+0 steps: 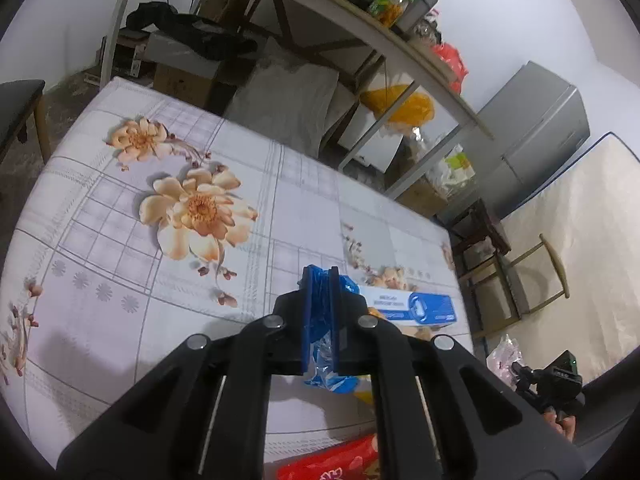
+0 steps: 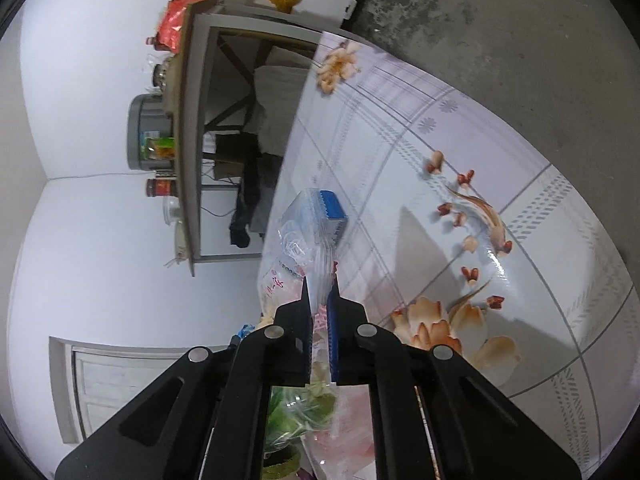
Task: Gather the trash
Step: 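Carry both to the wastebasket and open left tool while right tool releases the bag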
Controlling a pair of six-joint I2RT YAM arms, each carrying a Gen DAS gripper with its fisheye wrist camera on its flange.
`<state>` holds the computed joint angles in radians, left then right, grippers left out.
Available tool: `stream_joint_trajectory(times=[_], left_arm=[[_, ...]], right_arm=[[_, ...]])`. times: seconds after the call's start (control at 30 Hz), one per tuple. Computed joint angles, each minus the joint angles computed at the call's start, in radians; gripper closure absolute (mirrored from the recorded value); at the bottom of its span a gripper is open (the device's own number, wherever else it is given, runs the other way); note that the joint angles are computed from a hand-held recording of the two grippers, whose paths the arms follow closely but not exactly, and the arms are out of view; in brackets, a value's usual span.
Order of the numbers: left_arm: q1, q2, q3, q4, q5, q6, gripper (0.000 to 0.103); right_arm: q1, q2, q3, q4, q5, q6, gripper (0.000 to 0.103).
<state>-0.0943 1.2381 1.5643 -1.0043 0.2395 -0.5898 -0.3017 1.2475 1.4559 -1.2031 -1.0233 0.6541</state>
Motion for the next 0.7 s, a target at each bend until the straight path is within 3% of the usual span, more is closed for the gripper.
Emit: stream_joint_trajectory(times=[0.5, 0.7], left_arm=[[0.043, -0.078, 0.097, -0.059, 0.046, 0.002, 0.099], [0.004, -0.093, 0.179, -0.111, 0.025, -0.001, 0.099]], right_arm=[[-0.049, -0.021, 0.106, -0.064, -0.073, -0.024, 0.097], [-0.100, -0.014, 0.173, -0.183, -0.122, -0.110, 0.097]])
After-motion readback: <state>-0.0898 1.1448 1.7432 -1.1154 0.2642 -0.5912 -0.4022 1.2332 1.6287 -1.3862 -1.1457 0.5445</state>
